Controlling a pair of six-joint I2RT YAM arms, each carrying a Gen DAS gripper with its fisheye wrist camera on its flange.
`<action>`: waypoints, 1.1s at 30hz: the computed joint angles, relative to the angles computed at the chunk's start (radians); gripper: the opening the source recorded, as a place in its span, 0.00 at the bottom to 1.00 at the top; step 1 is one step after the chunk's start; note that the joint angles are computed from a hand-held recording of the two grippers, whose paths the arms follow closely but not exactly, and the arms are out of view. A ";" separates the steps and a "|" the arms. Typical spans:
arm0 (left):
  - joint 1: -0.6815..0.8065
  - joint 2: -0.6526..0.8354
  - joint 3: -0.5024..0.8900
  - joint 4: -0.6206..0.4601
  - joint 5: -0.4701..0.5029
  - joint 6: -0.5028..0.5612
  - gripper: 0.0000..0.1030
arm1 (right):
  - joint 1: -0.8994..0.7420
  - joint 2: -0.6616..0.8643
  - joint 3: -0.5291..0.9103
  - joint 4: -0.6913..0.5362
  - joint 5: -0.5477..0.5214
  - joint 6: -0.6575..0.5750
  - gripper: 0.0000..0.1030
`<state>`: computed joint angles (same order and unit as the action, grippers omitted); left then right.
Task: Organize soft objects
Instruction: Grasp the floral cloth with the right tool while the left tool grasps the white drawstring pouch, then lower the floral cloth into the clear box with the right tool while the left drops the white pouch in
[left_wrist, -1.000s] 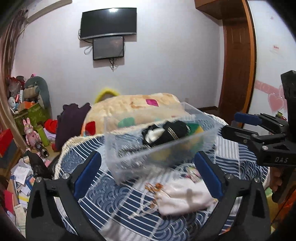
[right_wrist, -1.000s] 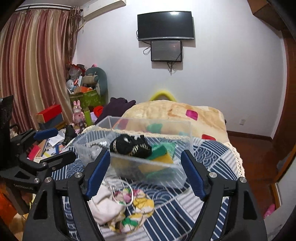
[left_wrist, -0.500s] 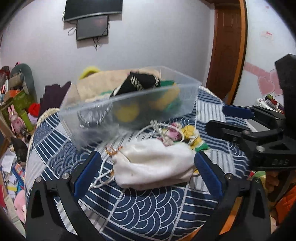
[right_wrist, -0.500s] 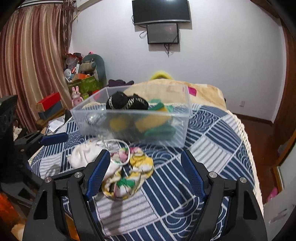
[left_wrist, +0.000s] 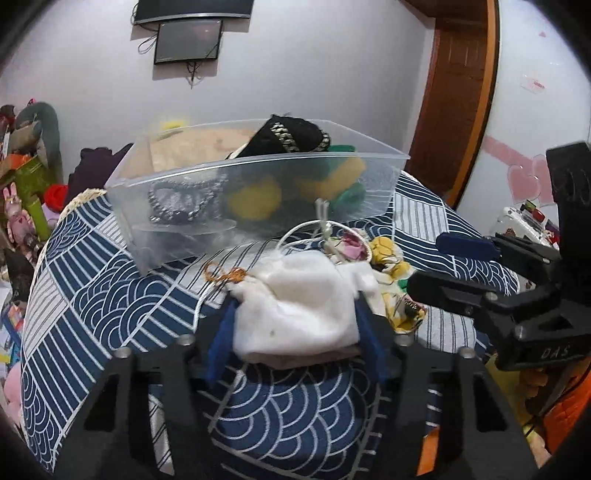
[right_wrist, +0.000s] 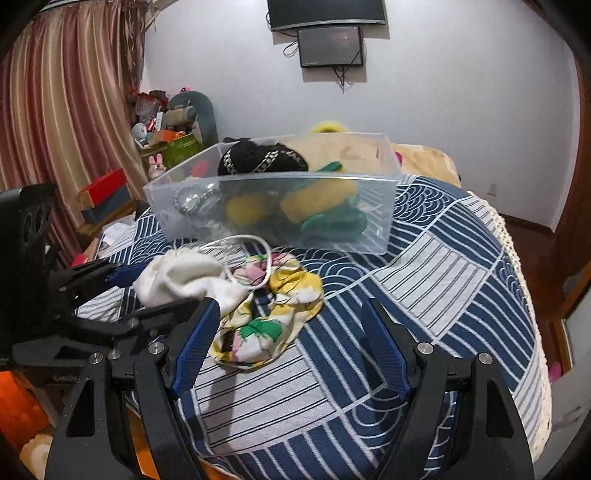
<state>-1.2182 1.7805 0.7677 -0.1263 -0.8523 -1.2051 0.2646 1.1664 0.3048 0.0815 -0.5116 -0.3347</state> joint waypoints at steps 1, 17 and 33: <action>-0.002 -0.011 -0.015 0.009 0.001 -0.010 0.45 | 0.006 0.002 0.001 0.000 0.002 -0.001 0.74; -0.096 -0.098 -0.009 -0.232 -0.123 -0.224 0.25 | 0.056 0.049 -0.012 0.061 0.040 0.007 0.13; -0.125 -0.249 0.060 -0.587 -0.306 -0.357 0.25 | -0.027 -0.292 -0.014 -0.075 -0.003 0.027 0.12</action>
<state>-1.3431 1.5318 0.8274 -0.7135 -1.1584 -1.5622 0.2379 0.8748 0.2908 0.0061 -0.5146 -0.3079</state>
